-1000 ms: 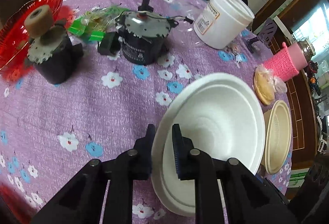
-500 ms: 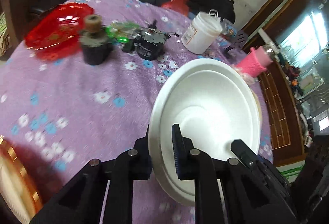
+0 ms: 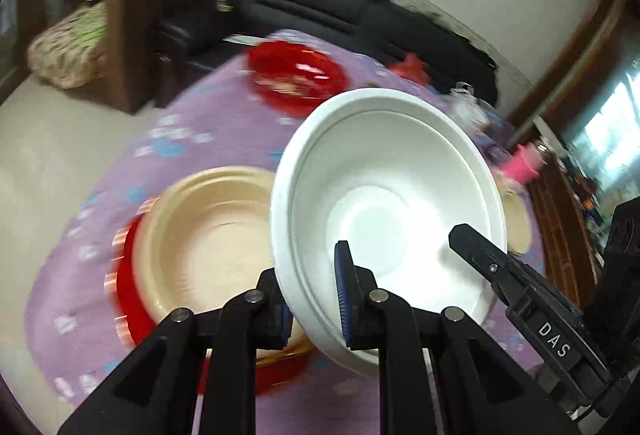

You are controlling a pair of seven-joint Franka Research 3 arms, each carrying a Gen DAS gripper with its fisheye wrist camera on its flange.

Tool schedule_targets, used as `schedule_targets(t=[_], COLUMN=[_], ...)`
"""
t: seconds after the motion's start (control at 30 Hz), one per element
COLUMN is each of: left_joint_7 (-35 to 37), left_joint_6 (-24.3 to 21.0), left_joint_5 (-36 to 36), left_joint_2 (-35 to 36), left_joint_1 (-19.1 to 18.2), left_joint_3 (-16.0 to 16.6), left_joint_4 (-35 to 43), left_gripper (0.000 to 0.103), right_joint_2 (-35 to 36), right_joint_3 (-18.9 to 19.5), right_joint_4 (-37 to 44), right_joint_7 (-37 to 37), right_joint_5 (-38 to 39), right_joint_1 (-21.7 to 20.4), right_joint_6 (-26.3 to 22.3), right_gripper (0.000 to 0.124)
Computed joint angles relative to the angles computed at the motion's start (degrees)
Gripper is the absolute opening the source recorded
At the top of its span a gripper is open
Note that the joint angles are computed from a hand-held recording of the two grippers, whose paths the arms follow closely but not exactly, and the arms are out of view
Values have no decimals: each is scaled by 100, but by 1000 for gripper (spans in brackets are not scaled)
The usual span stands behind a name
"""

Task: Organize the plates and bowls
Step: 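Carry the white bowl onto the cream bowl on the stack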

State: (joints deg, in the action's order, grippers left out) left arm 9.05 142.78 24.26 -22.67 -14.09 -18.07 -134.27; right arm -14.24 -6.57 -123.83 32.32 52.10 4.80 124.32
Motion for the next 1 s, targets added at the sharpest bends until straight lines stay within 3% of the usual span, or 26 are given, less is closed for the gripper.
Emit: schedule_targets(t=[0.17, 0.47, 0.57, 0.63, 0.73, 0.8, 0.93, 1.0], left_joint_7=[-86, 30, -8, -135, -241, -290, -532, -691], left_joint_6=[-164, -107, -155, -545, -961, -987, -1016, -993], left_joint_5=[-277, -159, -2, 241, 507, 560, 630, 662], left_joint_2=[-763, -929, -972, -975, -957, -1032, -1240, -1365], left_joint_1=[-54, 142, 195, 310, 289, 204, 126, 88], left_joint_3=[166, 105, -9, -230, -350, -296, -304, -345], left_joint_4=[-884, -1186, -1146, -1018, -896, -950, -1068, -1134], left_gripper=[16, 22, 33, 56, 60, 60, 62, 65], right_joint_2=[-238, -74, -141, -179, -278, -334, -451, -518], right_joint_3=[312, 436, 451, 489, 473, 442, 405, 447], right_joint_4=[-512, -750, -827, -899, -1041, -1119, -1243, -1334], right_joint_7=[-20, 204, 201, 173, -18, -177, -479, -653], right_joint_5=[-90, -247, -264, -272, -79, 72, 380, 467], right_joint_1=[310, 634, 691, 740, 855, 932, 1061, 1129], right_joint_6=[333, 784, 885, 1089, 1406, 1560, 1849, 2137], right_gripper=[18, 18, 18, 21, 36, 54, 66, 79])
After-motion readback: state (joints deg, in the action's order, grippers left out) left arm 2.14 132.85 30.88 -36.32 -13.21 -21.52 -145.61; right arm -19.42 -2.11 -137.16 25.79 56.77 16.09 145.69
